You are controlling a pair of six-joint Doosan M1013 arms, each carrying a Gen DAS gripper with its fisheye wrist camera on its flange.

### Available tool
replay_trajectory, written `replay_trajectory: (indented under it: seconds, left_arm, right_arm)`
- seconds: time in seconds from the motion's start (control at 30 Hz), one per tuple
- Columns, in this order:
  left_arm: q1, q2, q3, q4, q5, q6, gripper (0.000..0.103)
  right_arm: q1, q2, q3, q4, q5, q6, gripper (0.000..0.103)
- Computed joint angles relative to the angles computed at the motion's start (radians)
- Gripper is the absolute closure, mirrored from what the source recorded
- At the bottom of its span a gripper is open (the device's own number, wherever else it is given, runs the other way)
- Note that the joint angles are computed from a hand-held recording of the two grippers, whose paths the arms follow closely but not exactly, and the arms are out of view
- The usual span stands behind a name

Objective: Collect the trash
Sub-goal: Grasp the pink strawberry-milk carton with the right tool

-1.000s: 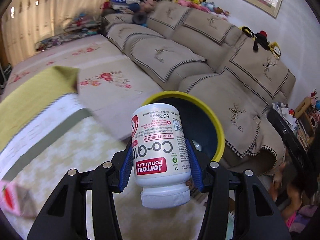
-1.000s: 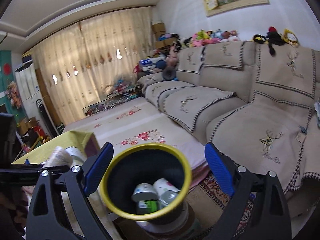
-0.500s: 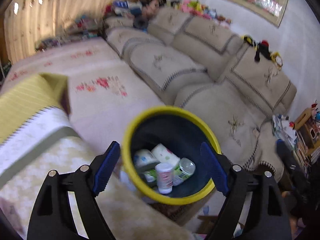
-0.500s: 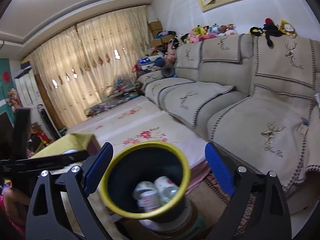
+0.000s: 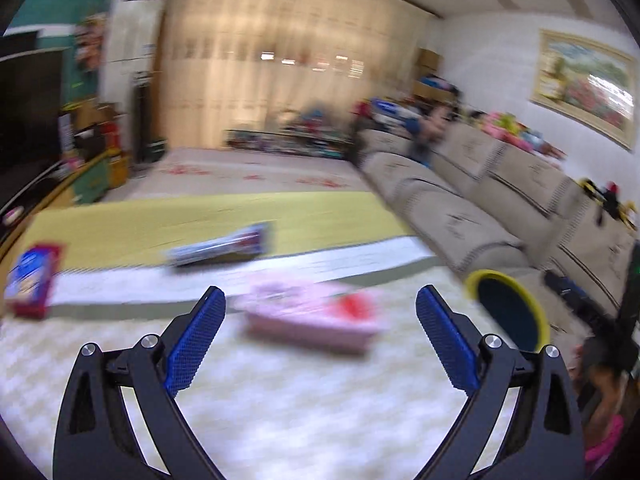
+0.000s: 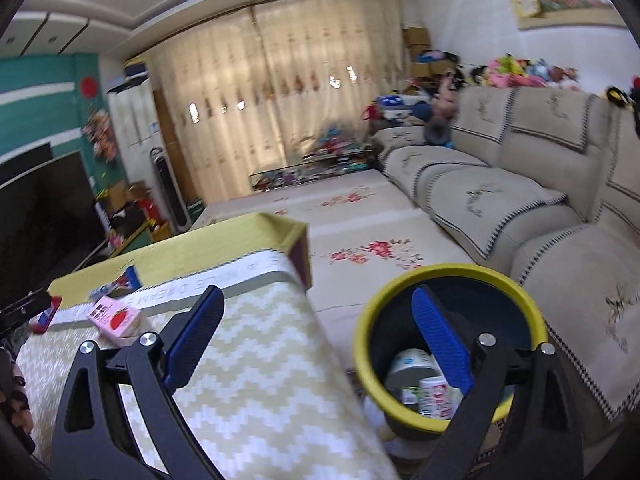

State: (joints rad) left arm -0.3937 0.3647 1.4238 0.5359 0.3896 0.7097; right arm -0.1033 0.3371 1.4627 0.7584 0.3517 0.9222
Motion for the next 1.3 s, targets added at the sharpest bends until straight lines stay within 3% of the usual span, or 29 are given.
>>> replay_trajectory:
  seconds: [0.07, 0.13, 0.2, 0.37, 0.47, 0.6, 0.7, 0.83, 0.97, 1.3]
  left_arm:
    - [0.029, -0.029, 0.060, 0.155, 0.011, -0.185, 0.008]
    - [0.049, -0.039, 0.086, 0.228, 0.038, -0.285, 0.008]
    - [0.076, -0.054, 0.117, 0.250, 0.017, -0.348, 0.008]
    - [0.105, -0.067, 0.143, 0.265, -0.015, -0.405, 0.008]
    - [0.103, -0.074, 0.155, 0.337, 0.006, -0.455, 0.008]
    - [0.084, -0.078, 0.154, 0.353, 0.018, -0.489, 0.008]
    - [0.081, -0.083, 0.157, 0.338, 0.020, -0.487, 0.008]
    - [0.083, -0.083, 0.153, 0.306, 0.012, -0.452, 0.008]
    - [0.078, -0.083, 0.153, 0.322, 0.011, -0.460, 0.007]
    - [0.077, -0.077, 0.146, 0.296, 0.017, -0.443, 0.007]
  right_arm:
    - [0.016, 0.005, -0.014, -0.022, 0.017, 0.012, 0.013]
    - [0.032, 0.010, -0.028, -0.028, 0.035, 0.007, 0.013]
    - [0.048, 0.019, -0.049, -0.023, 0.060, -0.014, 0.013]
    - [0.076, 0.075, -0.150, 0.054, 0.274, -0.188, 0.012]
    - [0.099, 0.131, -0.237, 0.065, 0.470, -0.325, 0.012]
    - [0.138, 0.194, -0.327, -0.030, 0.574, -0.387, 0.012]
    - [0.158, 0.227, -0.368, -0.107, 0.588, -0.342, 0.012]
    - [0.163, 0.300, -0.471, -0.149, 0.710, -0.279, 0.012]
    - [0.172, 0.317, -0.483, -0.166, 0.748, -0.289, 0.012]
    - [0.162, 0.295, -0.453, -0.051, 0.870, -0.367, 0.016]
